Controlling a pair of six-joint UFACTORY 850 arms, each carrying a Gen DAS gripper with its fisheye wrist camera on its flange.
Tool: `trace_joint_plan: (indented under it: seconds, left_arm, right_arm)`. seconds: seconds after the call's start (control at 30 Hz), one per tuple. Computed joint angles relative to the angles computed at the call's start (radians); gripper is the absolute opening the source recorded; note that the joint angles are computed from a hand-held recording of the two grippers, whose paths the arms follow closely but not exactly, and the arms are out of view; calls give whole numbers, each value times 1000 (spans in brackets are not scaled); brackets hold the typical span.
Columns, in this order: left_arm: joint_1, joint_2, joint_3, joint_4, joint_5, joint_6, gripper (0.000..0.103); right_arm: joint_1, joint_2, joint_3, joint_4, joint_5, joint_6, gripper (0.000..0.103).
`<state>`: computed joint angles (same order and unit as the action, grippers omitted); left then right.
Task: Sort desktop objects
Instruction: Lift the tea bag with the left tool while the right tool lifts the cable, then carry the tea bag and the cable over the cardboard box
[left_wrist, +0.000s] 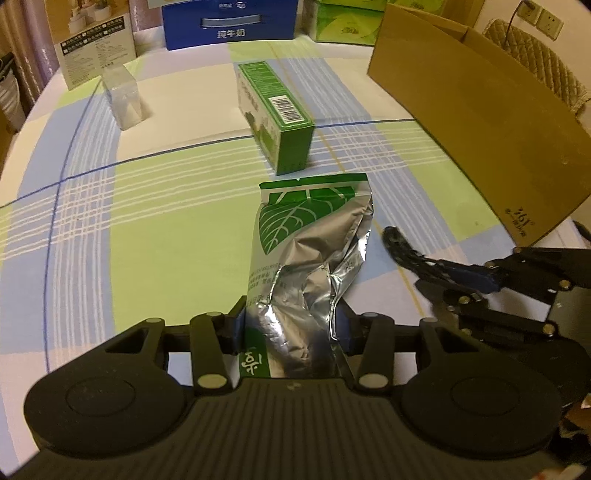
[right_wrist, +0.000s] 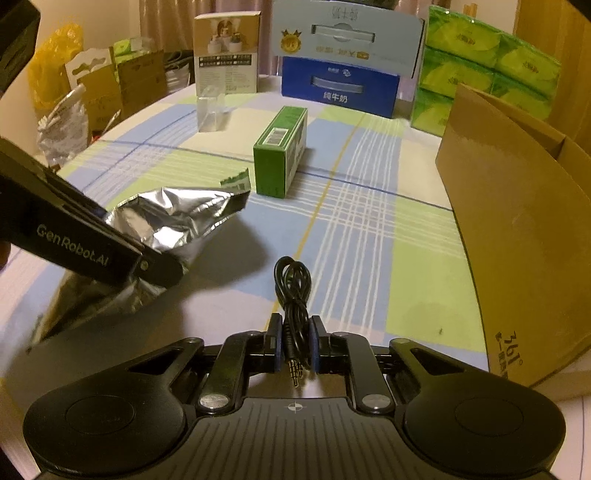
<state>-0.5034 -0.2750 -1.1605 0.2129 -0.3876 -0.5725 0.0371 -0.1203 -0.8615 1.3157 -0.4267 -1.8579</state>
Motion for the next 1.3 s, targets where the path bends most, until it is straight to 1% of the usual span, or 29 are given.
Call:
trace_joint_plan:
  seconds: [0.1,0.17,0.33,0.43,0.6,0.7,0.9,1.1,1.3]
  left_arm:
    - [-3,1,1,-18,7,10,41]
    - [-1,4,4,-36,16,19,41]
    - [2,18,20,-85,35,38,41]
    - [-1,18,20,-96,31,34,41]
    - [-20,20,7,-39,8,-47,41]
    - [-39,35,9,17,-8,-129,41]
    - [-86,75,11,101,-31,-281,41]
    - [-135,90,-24,164,-59,-359,41]
    - [-184,79,-84,220,-92,-405,41]
  right_arm:
    - [-7,4,1,51,-8,-29,11]
    - [-11,2,-5,62,-13,-16,11]
    - [-22,7,-14,40,-23,51,11]
    - [-33,21,-11,7,-39,92,11]
    - [-59,61,-2,-29,-75,151,11]
    - [-81,89,-4,-41,-109,190,11]
    - [-121,146,-3,-44,-159,199,11]
    - [-178,189,-6,-42,-208,209,11]
    - [-238,217,-23,-30,-255,208,11]
